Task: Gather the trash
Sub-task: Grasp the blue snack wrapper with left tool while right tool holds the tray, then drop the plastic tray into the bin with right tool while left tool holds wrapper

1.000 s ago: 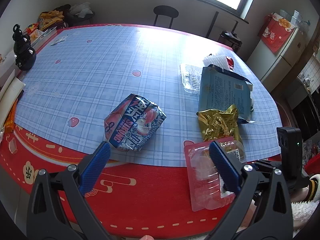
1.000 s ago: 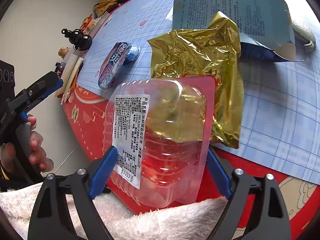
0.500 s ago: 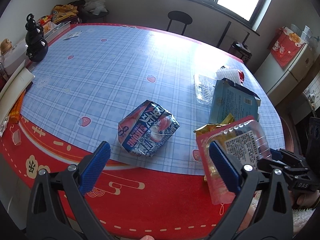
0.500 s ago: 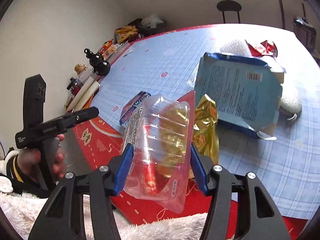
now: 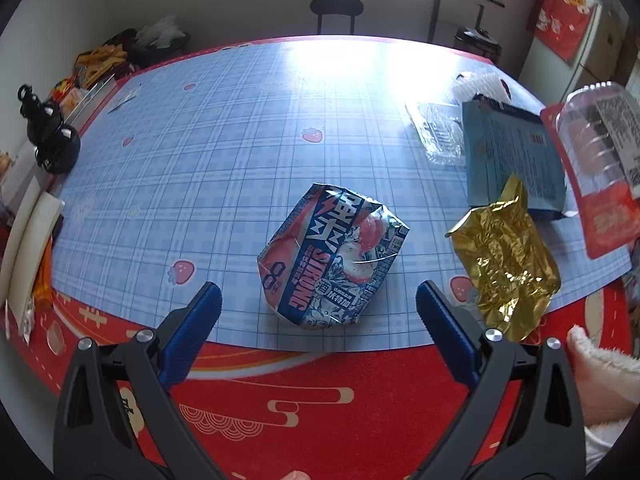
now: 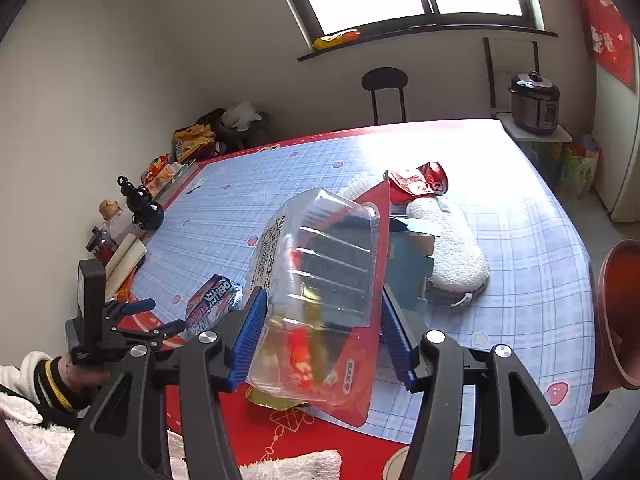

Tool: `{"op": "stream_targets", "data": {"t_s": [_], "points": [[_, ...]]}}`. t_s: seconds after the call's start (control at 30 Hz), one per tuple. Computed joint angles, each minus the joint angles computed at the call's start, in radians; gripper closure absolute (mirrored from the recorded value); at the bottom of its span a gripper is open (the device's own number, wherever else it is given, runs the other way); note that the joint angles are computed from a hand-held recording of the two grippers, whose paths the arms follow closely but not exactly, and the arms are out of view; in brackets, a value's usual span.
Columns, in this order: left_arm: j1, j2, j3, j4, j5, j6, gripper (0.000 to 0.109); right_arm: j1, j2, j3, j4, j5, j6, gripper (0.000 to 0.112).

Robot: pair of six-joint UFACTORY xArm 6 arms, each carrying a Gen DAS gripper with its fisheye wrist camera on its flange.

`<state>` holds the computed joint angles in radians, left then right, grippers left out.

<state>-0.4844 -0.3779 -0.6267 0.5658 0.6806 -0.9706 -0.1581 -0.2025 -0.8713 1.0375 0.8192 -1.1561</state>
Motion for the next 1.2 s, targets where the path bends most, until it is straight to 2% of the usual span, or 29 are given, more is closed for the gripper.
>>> {"op": "stream_targets", "data": {"t_s": [0.1,0.27,0.47,0.53,0.57,0.7,0.8,0.9,1.0,1.2], "points": [[-0.019,0.106,-0.062,0.049,0.025,0.051,0.034,-0.011,-0.008,0.006,-0.007,-0.018,0.017,0.056],[-0.02,0.251,-0.141,0.101,0.037,0.095,0.034,-0.035,-0.032,0.026,-0.011,-0.048,0.041,0.056],[-0.019,0.32,-0.187,0.204,0.073,0.066,0.035,-0.07,-0.044,0.042,-0.017,-0.082,0.077,0.056],[-0.016,0.333,-0.202,0.224,0.093,0.063,0.043,-0.076,-0.043,0.043,-0.018,-0.091,0.088,0.056],[-0.013,0.336,-0.206,0.23,0.101,0.064,0.051,-0.078,-0.042,0.043,-0.018,-0.094,0.093,0.056],[0.028,0.291,-0.182,0.238,0.07,0.039,0.083,-0.076,-0.04,0.041,-0.015,-0.102,0.092,0.056],[0.081,0.218,-0.141,0.199,0.006,0.023,0.095,-0.077,-0.037,0.038,-0.009,-0.101,0.087,0.056],[0.146,0.15,-0.101,0.128,-0.061,0.027,0.101,-0.073,-0.027,0.031,-0.003,-0.103,0.088,0.056],[0.197,0.101,-0.072,0.055,-0.112,0.054,0.102,-0.067,-0.013,0.014,0.002,-0.097,0.083,0.056],[0.243,0.021,-0.044,0.006,-0.166,0.022,0.102,-0.048,0.01,-0.013,0.015,-0.089,0.064,0.056]]}}
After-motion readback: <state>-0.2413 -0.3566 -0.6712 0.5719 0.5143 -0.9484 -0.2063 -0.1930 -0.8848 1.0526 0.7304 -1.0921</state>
